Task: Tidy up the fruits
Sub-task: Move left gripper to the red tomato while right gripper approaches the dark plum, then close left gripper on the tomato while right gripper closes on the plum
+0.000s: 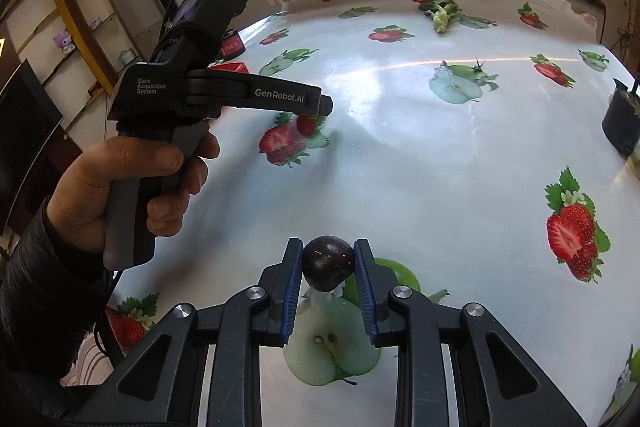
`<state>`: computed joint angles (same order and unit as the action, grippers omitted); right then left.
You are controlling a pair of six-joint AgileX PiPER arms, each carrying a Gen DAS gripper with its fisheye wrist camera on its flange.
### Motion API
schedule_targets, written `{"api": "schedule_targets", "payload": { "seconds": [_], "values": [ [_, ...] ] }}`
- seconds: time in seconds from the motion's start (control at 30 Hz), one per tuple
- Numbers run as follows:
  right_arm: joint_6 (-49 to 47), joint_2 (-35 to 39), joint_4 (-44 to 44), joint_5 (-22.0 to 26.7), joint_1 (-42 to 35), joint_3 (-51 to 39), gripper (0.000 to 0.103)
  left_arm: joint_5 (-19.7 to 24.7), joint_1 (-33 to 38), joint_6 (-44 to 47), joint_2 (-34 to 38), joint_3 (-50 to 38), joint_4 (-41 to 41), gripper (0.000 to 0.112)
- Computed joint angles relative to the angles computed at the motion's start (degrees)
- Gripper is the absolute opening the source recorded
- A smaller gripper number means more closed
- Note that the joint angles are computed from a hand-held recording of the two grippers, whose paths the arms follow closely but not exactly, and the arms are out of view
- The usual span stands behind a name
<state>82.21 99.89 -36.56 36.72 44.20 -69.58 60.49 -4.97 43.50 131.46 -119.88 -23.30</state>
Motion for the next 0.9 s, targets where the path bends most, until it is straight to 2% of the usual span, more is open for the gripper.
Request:
{"api": "schedule_targets", "payload": {
  "seconds": [0.03,0.13,0.33,0.53,0.9],
  "values": [
    [0.6,-0.4,-0.3,-0.4,-0.2,0.7,0.026,-0.5,0.1,0.7,-0.3,0.5,-0.1,0.027],
    [2.6,-1.4,-1.2,-2.3,-0.6,2.4,0.026,1.7,1.4,1.4,0.2,-0.8,-1.8,0.027],
    [2.7,-0.8,-1.9,-1.7,-0.5,1.1,0.027,-2.2,4.5,5.2,-5.4,8.2,-4.7,0.027],
    [-0.1,0.9,-0.4,-1.8,-0.3,-1.8,0.026,-3.8,7.9,9.5,-10.6,15.4,-8.0,0.027],
    [-8.5,6.6,3.5,0.1,-0.6,-11.3,0.026,-2.0,13.6,12.5,-13.1,17.0,-10.7,0.027]
  ]
}}
